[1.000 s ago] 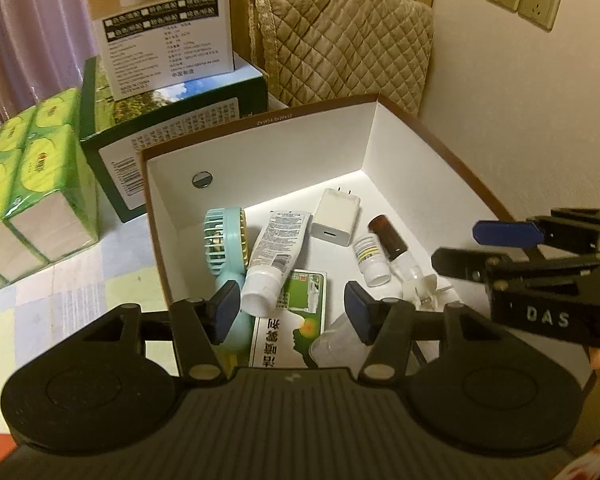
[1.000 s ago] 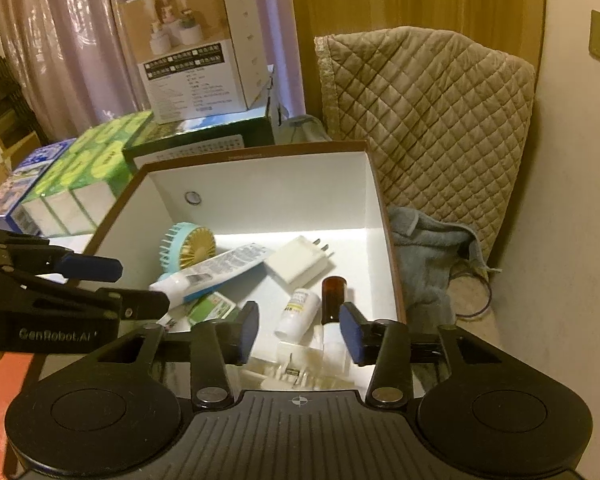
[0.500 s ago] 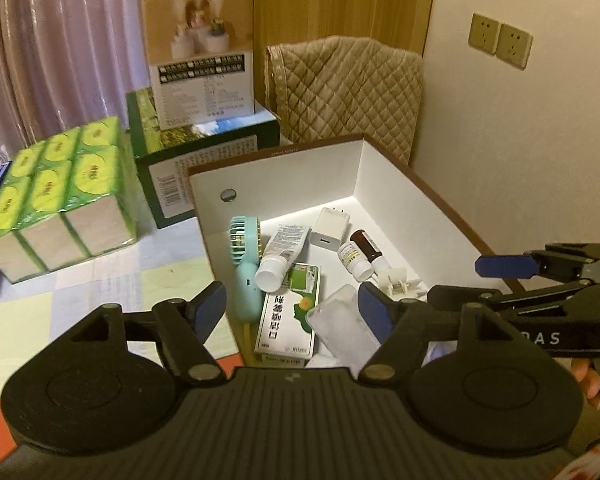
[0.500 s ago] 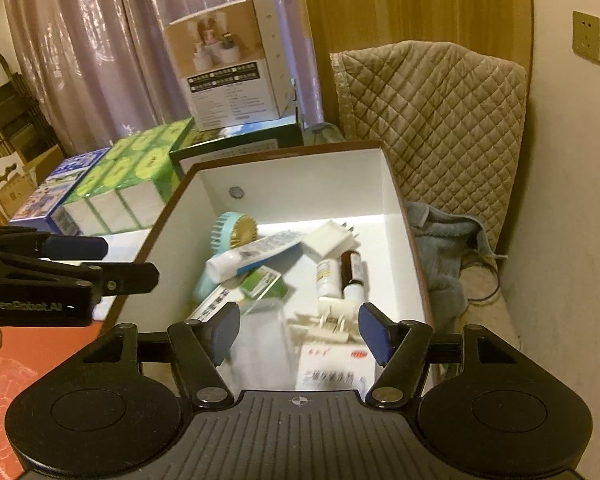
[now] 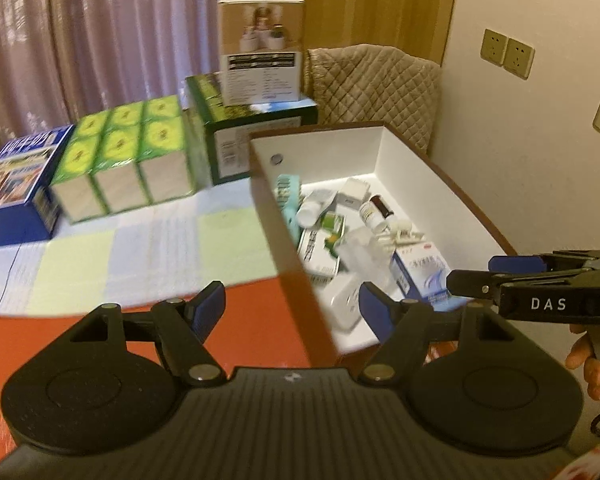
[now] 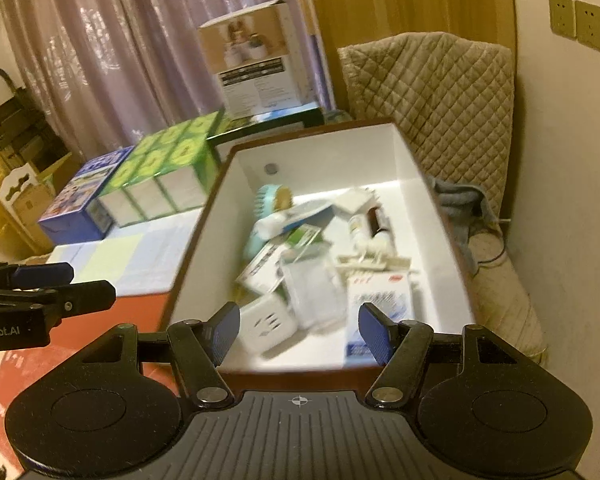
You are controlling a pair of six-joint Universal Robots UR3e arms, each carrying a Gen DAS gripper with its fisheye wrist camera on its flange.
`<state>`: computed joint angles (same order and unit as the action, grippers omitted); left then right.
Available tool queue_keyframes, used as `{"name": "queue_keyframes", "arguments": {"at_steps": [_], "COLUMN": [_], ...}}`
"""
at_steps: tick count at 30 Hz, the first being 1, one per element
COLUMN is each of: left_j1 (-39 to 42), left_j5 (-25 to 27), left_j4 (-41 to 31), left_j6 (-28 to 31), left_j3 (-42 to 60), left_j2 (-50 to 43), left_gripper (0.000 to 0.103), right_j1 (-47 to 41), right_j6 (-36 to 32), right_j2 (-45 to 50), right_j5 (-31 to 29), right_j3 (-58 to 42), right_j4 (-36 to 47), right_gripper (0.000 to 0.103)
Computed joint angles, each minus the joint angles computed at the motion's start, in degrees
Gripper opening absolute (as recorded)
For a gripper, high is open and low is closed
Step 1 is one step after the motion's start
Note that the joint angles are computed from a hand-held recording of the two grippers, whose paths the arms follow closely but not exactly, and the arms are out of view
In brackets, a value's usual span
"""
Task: Organize rigid objects
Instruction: 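Withdraw both grippers from the brown box back over the mat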
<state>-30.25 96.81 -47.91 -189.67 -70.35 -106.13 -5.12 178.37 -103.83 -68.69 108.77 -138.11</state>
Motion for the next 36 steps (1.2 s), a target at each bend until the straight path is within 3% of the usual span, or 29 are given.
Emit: {"name": "queue_keyframes", "arguments": {"at_steps": [16,29,36], "left_j1": [1.9,5.0,10.0], "left_j5": [0.7,-1.3,-3.3], "left_j4": [-5.6,-18.3,-28.0], "left_j6": [-2.7,-4.0,-1.3], "left_j3": [-29.6,-40.9,-43.0], "left_j2": [31.9,54.7,66.1], "left_gripper": [0.07,0.069,0.069], "right_j1": [22.6,44.1,53.0], "right_j6": [13.4,26.1,31.9], "right_j2": [-10.1,-6.9,-2.9], "right_j5": [-12.3,-24.7,-29.4], "right_j3": [4.3,1.6,-0.2], "right_j4": [4.8,5.7,4.4], "right_gripper": [0.063,0.063,0.063]}}
